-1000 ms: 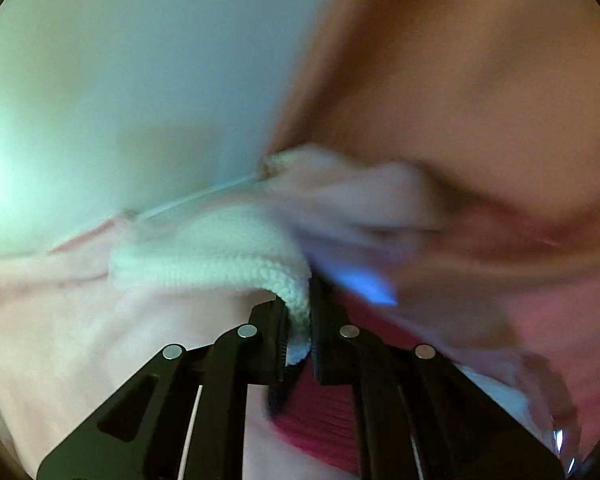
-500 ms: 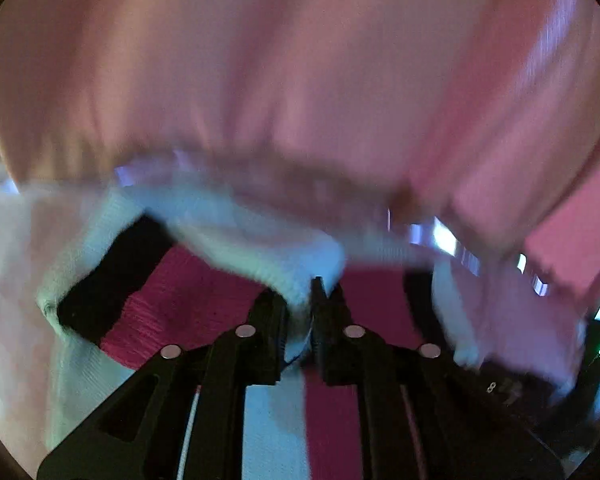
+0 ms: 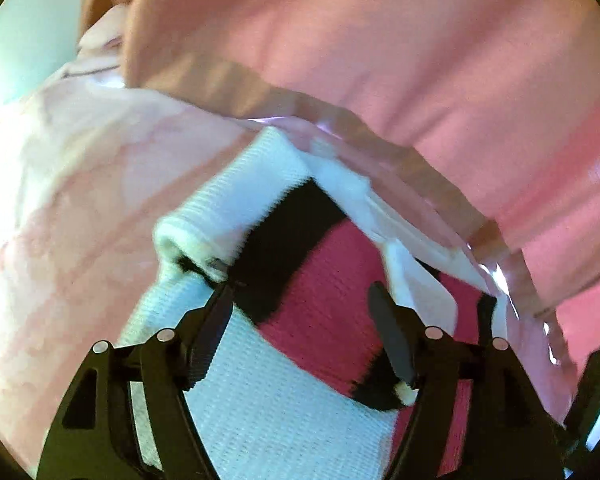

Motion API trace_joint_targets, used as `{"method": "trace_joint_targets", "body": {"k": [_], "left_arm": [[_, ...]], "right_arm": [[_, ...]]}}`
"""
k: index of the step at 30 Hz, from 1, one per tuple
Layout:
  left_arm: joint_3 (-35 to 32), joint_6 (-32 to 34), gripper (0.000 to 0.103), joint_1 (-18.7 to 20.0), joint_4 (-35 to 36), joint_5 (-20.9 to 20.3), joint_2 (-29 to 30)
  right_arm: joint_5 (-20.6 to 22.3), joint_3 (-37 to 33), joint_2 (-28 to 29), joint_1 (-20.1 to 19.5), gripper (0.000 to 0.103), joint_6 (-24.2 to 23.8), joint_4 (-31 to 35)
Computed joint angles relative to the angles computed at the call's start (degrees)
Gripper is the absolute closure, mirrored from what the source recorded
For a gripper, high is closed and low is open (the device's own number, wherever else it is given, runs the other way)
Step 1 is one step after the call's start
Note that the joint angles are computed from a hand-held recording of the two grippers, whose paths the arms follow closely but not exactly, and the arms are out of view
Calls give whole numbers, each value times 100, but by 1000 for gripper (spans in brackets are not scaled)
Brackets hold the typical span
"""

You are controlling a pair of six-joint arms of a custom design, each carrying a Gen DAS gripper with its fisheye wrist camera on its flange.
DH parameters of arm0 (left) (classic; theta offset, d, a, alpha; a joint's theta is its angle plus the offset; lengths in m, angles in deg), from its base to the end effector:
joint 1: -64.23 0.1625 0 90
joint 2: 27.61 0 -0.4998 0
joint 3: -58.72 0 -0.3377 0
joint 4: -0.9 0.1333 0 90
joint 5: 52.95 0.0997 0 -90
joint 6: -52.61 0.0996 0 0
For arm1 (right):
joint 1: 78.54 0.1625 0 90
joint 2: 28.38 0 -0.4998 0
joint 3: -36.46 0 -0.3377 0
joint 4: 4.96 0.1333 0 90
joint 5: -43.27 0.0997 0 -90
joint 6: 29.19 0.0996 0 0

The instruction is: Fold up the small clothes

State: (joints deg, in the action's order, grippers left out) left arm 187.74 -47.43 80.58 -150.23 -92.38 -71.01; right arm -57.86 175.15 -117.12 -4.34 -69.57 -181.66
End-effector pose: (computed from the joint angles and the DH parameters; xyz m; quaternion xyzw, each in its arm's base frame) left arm -0.3759 -0.3294 0.0703 -0.1135 0.8810 -0.4062 0.2145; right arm 0.0099 -0.3839 0.3850 0.1712 -0.9294 0.2335 0.2289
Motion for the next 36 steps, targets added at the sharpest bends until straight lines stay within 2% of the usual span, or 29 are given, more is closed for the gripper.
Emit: {"method": "trace_joint_targets", "body": {"k": [2,4,6,8,10,11,12,13,14,16,17,19,20,22,24,25,26,27,29,30,31,33,35,36], "left_arm": [[42,57,35,156,-91,-187,-70],[113,300,35,338,-528,-307,-33],[161,222,35,425,-644,-344,-44],[280,103,35,494,-827,-389,-55],[369,24,36,586,-1077,-402,-2],[409,0,36,602,-1164,-416,-19],[460,14,36,622,-1313,-430,-19],[456,34,36,642,-1357,-446,-10],[456,77,36,648,-1372,-461,-14],[414,111,36,647,-1242,-465,-11],[394,104,36,653,-1188,-485,5],[360,54,35,654,-1108,-500,53],[279,33,36,660,-941,-505,90],[107,-27,36,644,-559,-497,140],[-47,-160,35,621,-200,-476,172],[-51,-195,35,610,-207,-475,183],[-37,-233,35,600,-292,-493,198],[23,-260,35,571,-511,-523,211],[190,-274,35,520,-1092,-587,234],[276,-281,35,496,-1350,-583,247],[336,-225,35,504,-1634,-577,288],[440,-150,35,566,-2209,-527,405],[532,-134,36,638,-2569,-542,457],[573,-130,38,675,-2739,-514,483]], "right_arm": [[-369,257,343,455,39,-215,-775],[-716,332,748,874,38,-126,-1161],[-1107,349,1279,1300,37,-64,-1601],[-1649,371,2005,1701,34,-323,-2360],[-2170,340,2659,1921,34,-664,-3124],[-2334,309,2862,1963,36,-805,-3414],[-2402,211,2948,1980,67,-910,-3464],[-2262,138,2855,1924,94,-822,-3274],[-2049,42,2610,1863,97,-580,-2844],[-1226,-159,1752,1643,97,29,-1977],[-728,-305,1204,1439,97,312,-1415],[-177,-469,540,1018,95,581,-741],[69,-568,211,645,94,661,-296],[-19,-627,104,210,83,434,-52],[-271,-623,225,-295,78,68,15],[-270,-712,253,-502,77,127,300],[-120,-877,258,-707,76,302,708],[270,-1085,205,-891,75,521,1151],[591,-1307,101,-945,63,823,1498],[776,-1365,59,-979,44,871,1609],[866,-1390,46,-994,36,896,1673],[863,-1521,117,-1017,36,938,1900],[778,-1441,197,-1014,45,928,1718],[683,-1357,226,-984,54,903,1485]]}}
